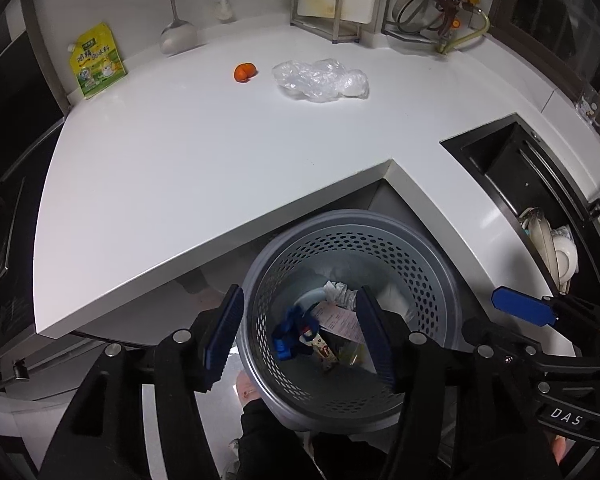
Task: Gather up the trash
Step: 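Open both tools to drop the bag and blue strap into the wastebasket, then move both open tools over the counter toward the orange peel and clear bag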
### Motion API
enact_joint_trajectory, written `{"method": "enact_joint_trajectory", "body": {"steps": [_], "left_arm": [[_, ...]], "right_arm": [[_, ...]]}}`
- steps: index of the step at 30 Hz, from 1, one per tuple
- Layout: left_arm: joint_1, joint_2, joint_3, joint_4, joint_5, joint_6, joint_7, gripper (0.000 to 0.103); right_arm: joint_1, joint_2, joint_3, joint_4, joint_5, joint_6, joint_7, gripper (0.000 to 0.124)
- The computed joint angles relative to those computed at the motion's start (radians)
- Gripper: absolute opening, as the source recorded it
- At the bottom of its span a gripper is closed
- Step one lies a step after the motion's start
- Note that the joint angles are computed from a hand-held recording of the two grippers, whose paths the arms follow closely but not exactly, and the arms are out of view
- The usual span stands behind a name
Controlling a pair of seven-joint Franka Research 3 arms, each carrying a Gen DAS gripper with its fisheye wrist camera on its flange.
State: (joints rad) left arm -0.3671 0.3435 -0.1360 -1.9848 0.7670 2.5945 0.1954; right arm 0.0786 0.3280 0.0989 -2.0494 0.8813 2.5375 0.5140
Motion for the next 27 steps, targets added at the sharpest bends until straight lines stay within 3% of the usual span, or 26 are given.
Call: {"method": "enact_joint_trajectory", "body": {"steps": [14, 27], "left_arm": [[-0.002, 0.0, 0.0, 0.006, 0.005, -0.016, -0.002, 0.064], [0.0, -0.033, 0.005, -0.011, 0.06, -0.057, -0.064, 0.08]], "right_arm": [[-0.006, 0.006, -0.004, 0.005, 0.0, -0.009, 0.019, 0.057], [-0.016, 0.029, 0.001, 0.035, -0.003, -0.049, 0.026, 0.067]]}}
